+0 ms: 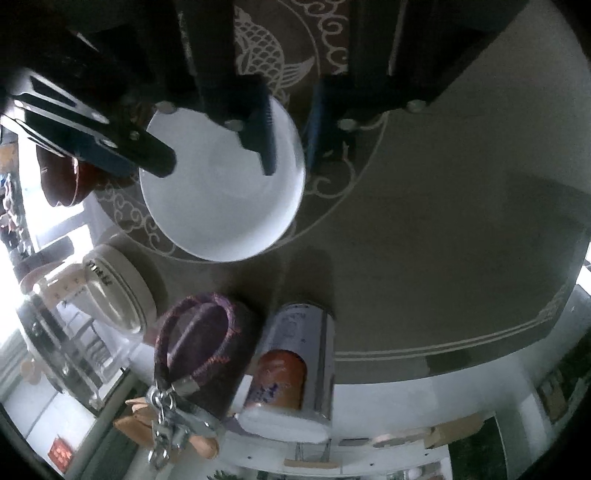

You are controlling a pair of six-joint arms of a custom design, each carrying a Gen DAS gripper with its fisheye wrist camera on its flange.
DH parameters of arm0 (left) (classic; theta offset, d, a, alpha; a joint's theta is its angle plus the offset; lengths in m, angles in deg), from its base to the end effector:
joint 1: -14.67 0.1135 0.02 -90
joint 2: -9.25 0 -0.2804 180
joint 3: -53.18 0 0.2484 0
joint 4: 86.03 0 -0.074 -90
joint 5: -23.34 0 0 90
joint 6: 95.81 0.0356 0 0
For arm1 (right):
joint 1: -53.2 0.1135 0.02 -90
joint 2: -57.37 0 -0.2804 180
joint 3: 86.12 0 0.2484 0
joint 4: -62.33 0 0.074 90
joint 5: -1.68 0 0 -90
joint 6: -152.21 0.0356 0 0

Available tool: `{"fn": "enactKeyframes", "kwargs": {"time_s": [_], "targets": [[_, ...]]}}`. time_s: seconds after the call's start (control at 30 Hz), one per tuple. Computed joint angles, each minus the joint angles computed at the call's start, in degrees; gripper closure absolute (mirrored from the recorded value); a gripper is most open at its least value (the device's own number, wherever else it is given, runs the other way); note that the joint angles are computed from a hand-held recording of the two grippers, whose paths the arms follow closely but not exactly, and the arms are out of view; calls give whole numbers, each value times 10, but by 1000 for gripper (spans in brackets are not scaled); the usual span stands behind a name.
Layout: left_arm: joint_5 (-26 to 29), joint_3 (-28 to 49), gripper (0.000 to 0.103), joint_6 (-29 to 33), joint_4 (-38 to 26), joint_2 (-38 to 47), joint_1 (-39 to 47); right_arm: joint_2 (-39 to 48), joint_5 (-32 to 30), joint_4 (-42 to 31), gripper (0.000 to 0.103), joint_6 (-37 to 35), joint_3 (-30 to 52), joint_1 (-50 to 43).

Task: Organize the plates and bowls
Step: 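Lift the blue-patterned bowl and carry it over the ribbed white bowl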

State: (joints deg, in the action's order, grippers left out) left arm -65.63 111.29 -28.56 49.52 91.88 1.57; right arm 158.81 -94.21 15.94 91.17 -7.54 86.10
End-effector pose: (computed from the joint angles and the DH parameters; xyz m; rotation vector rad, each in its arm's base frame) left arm 0.2427 -0.0571 0.1862 -0.2302 2.7826 -0.1834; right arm 0.2862 0.1895 0.1895 -0.1251 2.8544 0.3949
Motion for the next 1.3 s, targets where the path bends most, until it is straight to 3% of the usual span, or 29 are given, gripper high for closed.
{"fn": "enactKeyframes", "kwargs": {"time_s": [0.07,0.13,0.17,0.4,0.5,0.63,0.8,0.97,1.17,1.3], "targets": [[-7,-5,97,-3,12,7,0,16,-5,7,61,8,2,1],[8,-12,97,0,22,7,9,28,-10,22,69,14,-2,0],[16,-16,97,3,25,3,13,32,-20,31,91,14,-8,-2],[16,-41,98,-1,-12,-78,-3,-9,-45,50,93,17,-54,-3],[-2,-46,97,-23,-57,-145,-36,-64,-62,46,92,16,-86,-5],[-10,-47,97,-73,-140,-251,-98,-171,-58,-15,92,10,-115,7],[-104,-9,97,-231,-255,-343,-304,-331,-30,-120,91,41,-146,49],[-214,41,96,-432,-329,-323,-560,-469,-18,-233,91,56,-163,57],[-273,59,96,-613,-352,-259,-762,-570,0,-314,90,95,-192,84],[-263,36,95,-648,-311,-221,-803,-623,1,-349,90,112,-226,88]]}}
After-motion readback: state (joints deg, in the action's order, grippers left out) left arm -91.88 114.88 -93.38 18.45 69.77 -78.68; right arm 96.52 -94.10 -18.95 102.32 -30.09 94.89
